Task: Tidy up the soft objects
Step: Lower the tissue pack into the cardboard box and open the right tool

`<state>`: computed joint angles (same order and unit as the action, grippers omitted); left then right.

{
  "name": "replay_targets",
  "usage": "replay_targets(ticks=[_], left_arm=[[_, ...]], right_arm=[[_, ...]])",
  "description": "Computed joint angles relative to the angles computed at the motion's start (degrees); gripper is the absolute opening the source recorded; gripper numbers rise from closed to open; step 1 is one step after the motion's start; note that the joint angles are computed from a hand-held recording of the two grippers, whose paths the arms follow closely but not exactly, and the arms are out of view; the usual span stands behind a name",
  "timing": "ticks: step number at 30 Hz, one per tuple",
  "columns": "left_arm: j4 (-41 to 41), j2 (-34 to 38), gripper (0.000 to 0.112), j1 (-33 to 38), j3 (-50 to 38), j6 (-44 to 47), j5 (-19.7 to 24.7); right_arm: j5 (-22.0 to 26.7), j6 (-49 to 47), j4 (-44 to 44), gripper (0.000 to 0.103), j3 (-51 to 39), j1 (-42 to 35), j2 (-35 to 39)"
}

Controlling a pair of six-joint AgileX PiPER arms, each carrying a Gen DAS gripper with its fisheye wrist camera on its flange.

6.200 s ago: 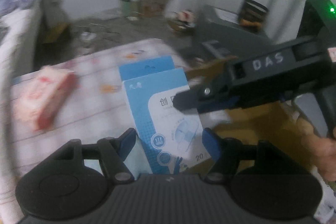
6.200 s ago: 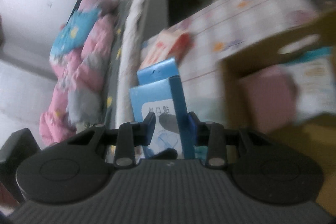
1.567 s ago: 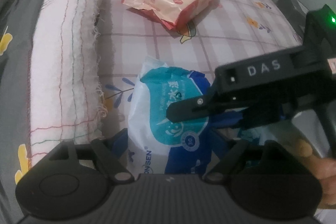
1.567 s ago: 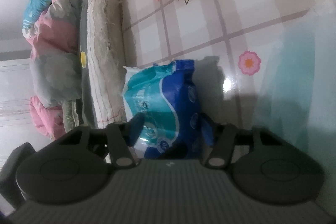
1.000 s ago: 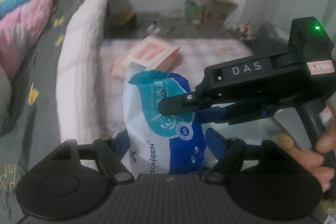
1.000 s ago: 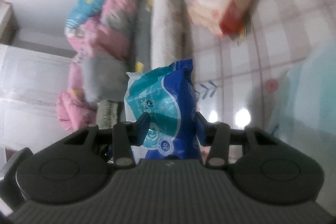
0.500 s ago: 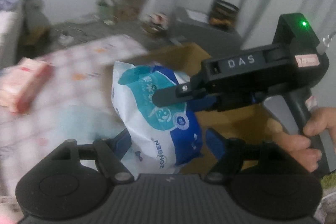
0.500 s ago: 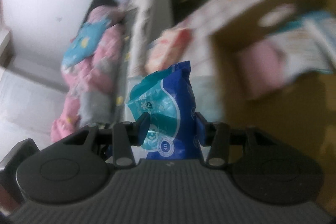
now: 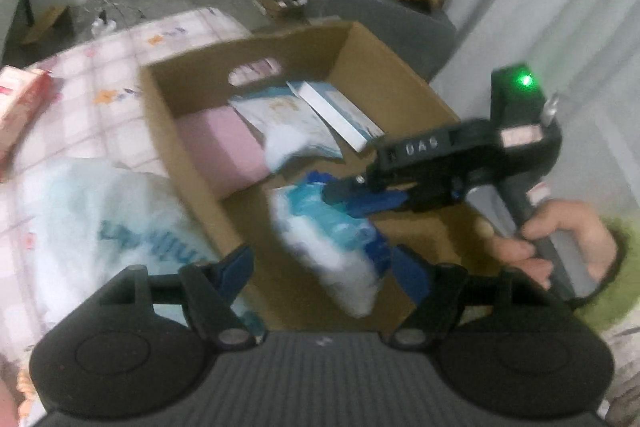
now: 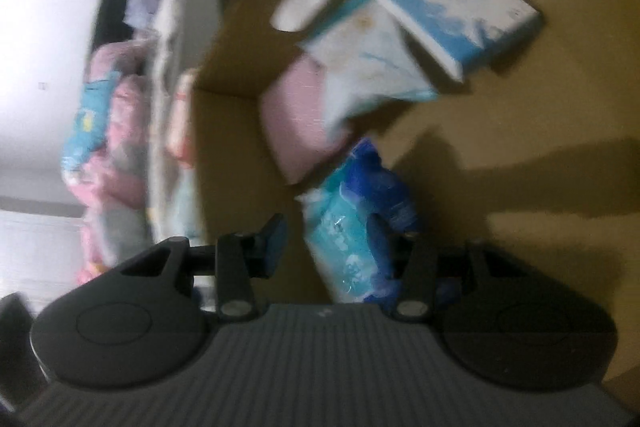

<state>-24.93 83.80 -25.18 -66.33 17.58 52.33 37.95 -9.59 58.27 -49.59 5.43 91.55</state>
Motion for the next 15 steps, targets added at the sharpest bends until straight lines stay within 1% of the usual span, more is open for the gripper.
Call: replay_targets(ticks=[2, 3, 4, 7, 10, 13, 15], left_arm=[[-0.3, -3.2, 0.078, 2.2, 1.1, 1.0, 1.0], [-0.9, -4.7, 0.079, 3.5, 1.9, 1.7, 1.3], [-1.7, -6.4, 0.079, 5.1, 2.6, 2.5, 1.9], [-4.8, -10.3, 0.08, 11.2, 6.4, 7.3, 1.8], [-6.4, -15.9, 0.08, 18.3, 11.4, 12.0, 2.2], [-8.5, -20.4, 0.08, 27.9, 14.5, 18.8, 6.0], [-10.3, -22.5, 0.08, 35.2, 15.8, 23.7, 8.7]], right_arm=[[-0.3, -0.5, 0.0, 0.044, 0.0, 0.3, 0.0], [-0.9, 0.5, -1.6, 0.044, -0.2, 1.0, -0.5], [-1.9, 2.7, -4.5, 0.044, -0.5, 1.9, -1.1], [-2.9, 9.5, -13.1, 0.046, -2.6, 3.9, -1.7], [-2.8, 15.5, -19.4, 0.047, -3.6, 4.9, -1.2], [0.5, 16.5, -20.3, 0.05, -4.6, 4.3, 0.7], [1.4, 18.0, -22.6, 0.051, -5.7, 5.7, 1.9]])
